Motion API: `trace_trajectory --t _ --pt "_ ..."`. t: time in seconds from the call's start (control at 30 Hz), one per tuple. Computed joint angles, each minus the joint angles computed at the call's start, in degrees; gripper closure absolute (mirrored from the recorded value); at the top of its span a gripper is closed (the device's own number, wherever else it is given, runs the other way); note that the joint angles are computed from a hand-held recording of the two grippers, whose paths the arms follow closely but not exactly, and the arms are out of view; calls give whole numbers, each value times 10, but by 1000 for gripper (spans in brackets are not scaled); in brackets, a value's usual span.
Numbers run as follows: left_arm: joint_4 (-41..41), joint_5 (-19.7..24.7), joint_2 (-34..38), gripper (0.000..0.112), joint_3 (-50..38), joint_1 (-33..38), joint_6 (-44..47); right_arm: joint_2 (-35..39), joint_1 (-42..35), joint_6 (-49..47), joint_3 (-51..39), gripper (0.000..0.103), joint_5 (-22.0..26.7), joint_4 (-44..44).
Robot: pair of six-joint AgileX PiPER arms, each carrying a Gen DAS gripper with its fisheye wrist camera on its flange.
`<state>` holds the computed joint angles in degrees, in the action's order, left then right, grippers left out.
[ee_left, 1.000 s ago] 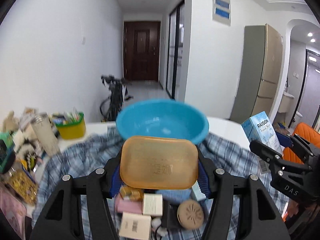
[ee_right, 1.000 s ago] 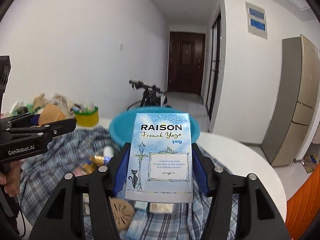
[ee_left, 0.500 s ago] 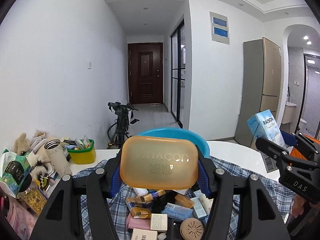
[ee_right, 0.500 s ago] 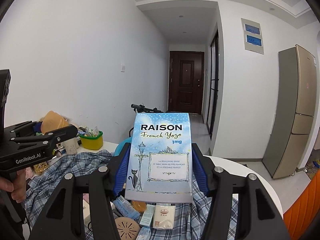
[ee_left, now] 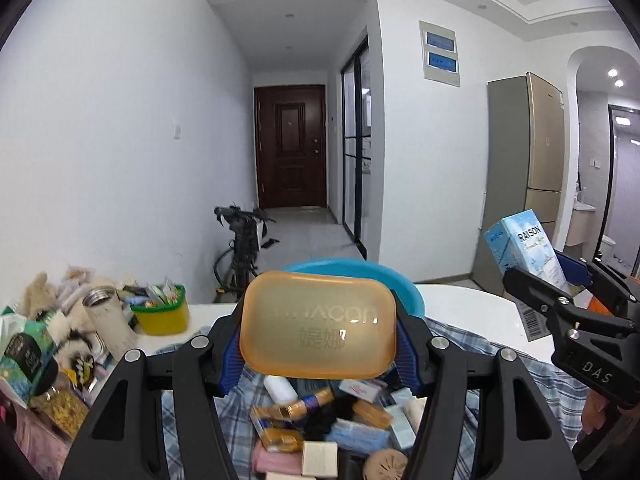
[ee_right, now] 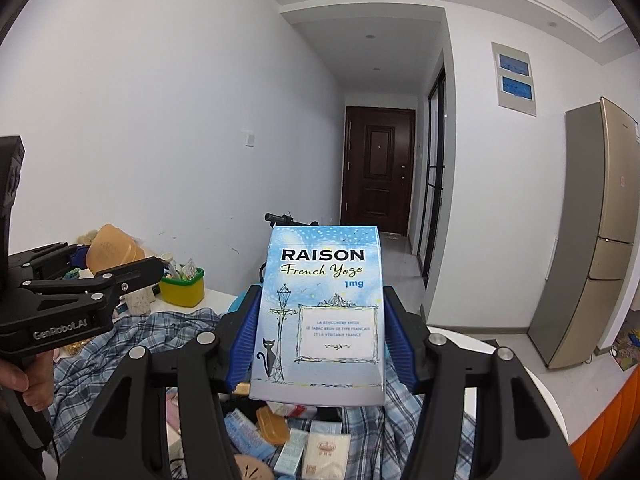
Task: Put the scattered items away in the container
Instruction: 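Lift the soap and RAISON box and carry both over the turquoise basin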
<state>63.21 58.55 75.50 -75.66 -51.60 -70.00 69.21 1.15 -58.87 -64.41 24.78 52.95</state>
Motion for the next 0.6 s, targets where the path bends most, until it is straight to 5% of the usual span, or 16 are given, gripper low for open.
trace_trajectory --t 0.6 --pt "-99 -213 176 49 -148 246 115 241 60 124 -238 47 -42 -99"
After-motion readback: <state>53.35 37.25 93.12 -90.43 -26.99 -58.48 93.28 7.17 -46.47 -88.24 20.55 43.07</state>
